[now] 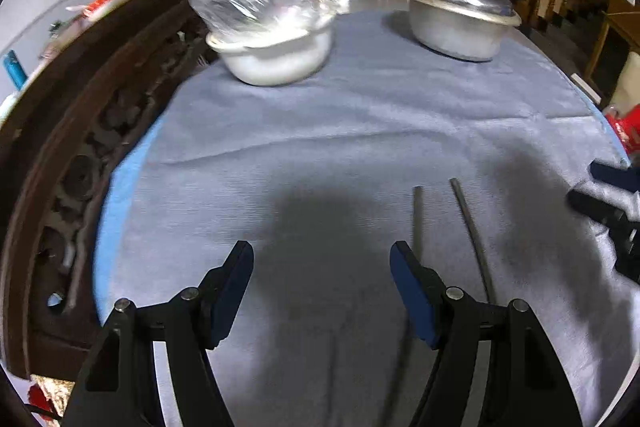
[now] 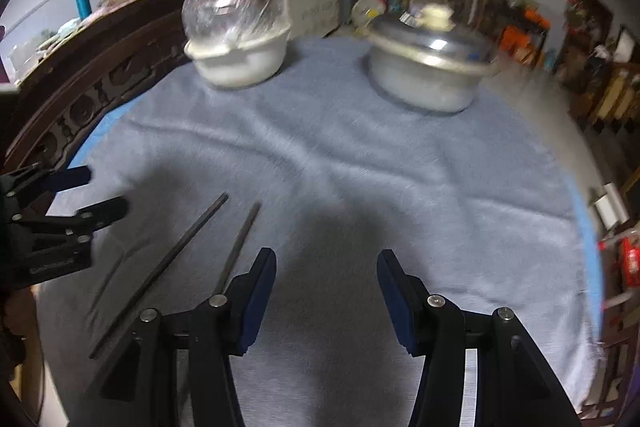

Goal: Organize utensils
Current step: 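Close the left gripper on one chopstick while the right gripper closes on the other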

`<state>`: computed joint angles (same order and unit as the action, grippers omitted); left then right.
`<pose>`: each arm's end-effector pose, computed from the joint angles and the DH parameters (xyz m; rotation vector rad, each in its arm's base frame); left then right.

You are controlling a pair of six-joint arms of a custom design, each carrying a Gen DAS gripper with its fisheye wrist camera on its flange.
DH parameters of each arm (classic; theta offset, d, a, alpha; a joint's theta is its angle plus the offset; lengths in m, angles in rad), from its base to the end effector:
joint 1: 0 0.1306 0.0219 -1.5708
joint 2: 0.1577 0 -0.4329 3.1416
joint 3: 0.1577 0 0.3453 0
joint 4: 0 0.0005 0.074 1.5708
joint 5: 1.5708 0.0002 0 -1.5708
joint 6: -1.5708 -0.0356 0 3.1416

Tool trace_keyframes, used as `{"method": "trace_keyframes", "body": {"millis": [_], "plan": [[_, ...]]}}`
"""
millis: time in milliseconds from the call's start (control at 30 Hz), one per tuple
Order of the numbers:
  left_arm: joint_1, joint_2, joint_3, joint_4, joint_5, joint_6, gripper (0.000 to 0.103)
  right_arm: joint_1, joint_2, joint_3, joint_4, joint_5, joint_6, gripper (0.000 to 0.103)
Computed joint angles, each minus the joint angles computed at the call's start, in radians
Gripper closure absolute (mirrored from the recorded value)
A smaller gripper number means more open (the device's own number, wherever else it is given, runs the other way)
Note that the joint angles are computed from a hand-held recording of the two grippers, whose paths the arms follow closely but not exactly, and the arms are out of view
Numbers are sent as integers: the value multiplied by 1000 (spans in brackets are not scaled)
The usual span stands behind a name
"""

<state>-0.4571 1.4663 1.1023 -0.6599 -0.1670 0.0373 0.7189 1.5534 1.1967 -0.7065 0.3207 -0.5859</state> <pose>0.3830 -0.1823 0.3467 0.4769 2.5280 0.0322 0.3525 0.2929 0.3444 -0.0626 2.5497 0.0738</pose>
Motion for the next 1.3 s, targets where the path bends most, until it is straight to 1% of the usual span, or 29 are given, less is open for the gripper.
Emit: {"method": "trace_keyframes", "body": {"millis": [33,100,200,233,300,333,367,433,533,600,633,667,700,800,900,967,1000,1067,1100,1133,1200,1233,1267,1300], "plan": [[2,15,9,-6,4,6,32,-9,10,1,10,-54,7,46],[10,27,14,-13,11,7,31,-21,34,6,30,-134,19,46],[22,30,8,-20,27,0,32,-30,77,30,49,-222,36,47],[26,29,6,-20,33,-10,32,-32,89,38,53,-239,39,47],[31,29,2,-15,39,-21,32,-35,121,66,41,-240,40,48],[37,25,0,-15,50,-25,32,-37,131,73,38,-244,39,51],[42,22,-1,-17,62,-29,32,-42,147,88,31,-253,39,53],[50,27,9,-27,96,-39,32,-45,174,119,7,-254,39,54],[56,44,28,-51,155,-68,32,-44,218,161,-32,-235,44,63],[56,58,42,-70,191,-89,32,-38,231,181,-51,-198,54,66],[56,68,50,-80,209,-97,31,-36,233,185,-53,-189,56,75],[56,76,56,-84,222,-103,32,-35,236,187,-57,-180,57,88],[55,85,65,-92,234,-108,32,-34,235,186,-53,-172,58,92],[47,118,96,-118,255,-117,32,-35,215,154,-36,-158,65,94],[26,147,121,-134,272,-125,33,-43,185,116,-41,-149,61,96],[6,169,139,-145,265,-121,33,-51,161,91,-53,-151,51,96],[-4,183,150,-149,263,-122,35,-58,147,74,-58,-158,45,96],[-19,217,180,-179,259,-120,48,-73,131,59,-69,-186,36,96],[-24,232,193,-197,256,-114,56,-81,128,59,-83,-207,33,96],[-32,231,193,-179,245,-121,60,-86,131,66,-98,-221,31,96],[-40,245,214,-199,249,-128,61,-95,137,81,-131,-246,26,96],[-42,251,222,-204,249,-120,64,-98,142,92,-147,-254,27,94],[-42,253,226,-203,247,-121,67,-101,153,111,-172,-257,36,94],[-44,255,227,-199,244,-129,74,-104,162,125,-182,-258,40,94]]}}
